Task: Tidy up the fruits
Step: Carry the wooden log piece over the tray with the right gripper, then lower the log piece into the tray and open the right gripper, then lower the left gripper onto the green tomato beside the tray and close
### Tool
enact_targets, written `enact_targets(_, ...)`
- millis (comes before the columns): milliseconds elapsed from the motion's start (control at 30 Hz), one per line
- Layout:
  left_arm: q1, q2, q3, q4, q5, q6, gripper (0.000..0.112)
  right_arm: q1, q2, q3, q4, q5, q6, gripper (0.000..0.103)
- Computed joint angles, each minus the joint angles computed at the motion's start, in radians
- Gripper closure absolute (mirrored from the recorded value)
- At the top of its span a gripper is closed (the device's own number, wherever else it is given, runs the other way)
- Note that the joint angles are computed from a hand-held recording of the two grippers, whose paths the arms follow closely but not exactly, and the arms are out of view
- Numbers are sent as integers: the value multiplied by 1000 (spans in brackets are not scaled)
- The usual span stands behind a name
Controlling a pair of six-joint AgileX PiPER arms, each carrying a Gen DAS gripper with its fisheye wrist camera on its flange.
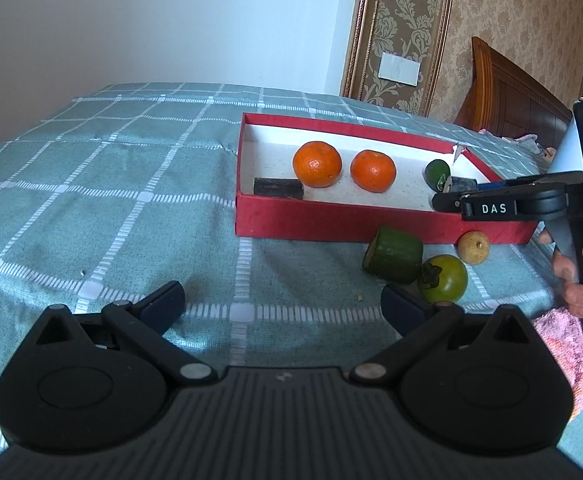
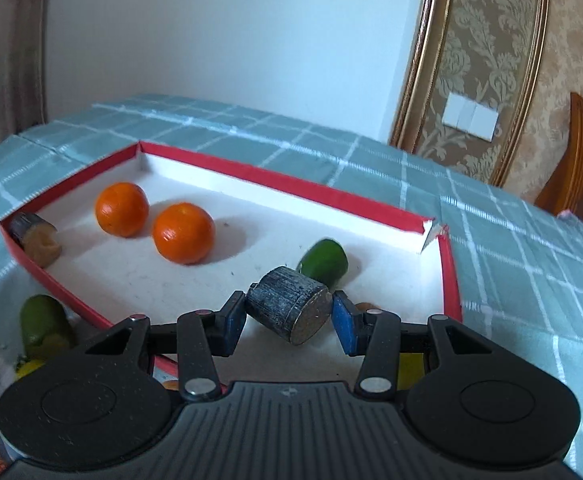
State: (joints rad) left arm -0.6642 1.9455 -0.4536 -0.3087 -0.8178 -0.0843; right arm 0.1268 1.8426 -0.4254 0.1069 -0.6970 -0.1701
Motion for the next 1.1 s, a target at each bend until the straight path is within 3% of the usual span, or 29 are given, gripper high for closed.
enact_targets(100, -3, -1, -2, -8, 4, 8, 9, -30, -12, -11, -66, 47, 58, 57)
enact_targets(200, -8, 1, -6, -20, 8, 17, 9, -39, -12, 0, -75, 37, 74, 56)
enact_targets(233, -10, 1, -8, -24, 10, 21, 9, -43, -19, 11, -77, 28, 75, 53)
enact_targets(333, -19, 1, -11, -46, 16, 39, 9, -71, -52, 69, -108, -39, 113, 32)
enact_targets(533, -56, 4, -22, -138, 20, 95, 9, -206, -153, 222, -314, -182, 249, 31)
enact_targets(633, -97, -2, -22, -206, 24, 141, 9, -271, -139, 283, -369, -274, 267, 29)
enact_targets(833, -240, 0, 5, -296, -71, 174, 9, -277, -122, 289, -328, -274, 257, 25)
enact_targets(900, -277, -3, -10, -315, -62, 201, 12, -281, -117, 293, -331, -282, 259, 25)
enact_targets(967, -292, -11, -33, -300, -25, 218, 26, -279, -115, 297, -321, -292, 253, 25)
enact_targets(1100, -322, 7, -95, -326, 25, 266, 28, -256, -107, 311, -254, -331, 230, 25)
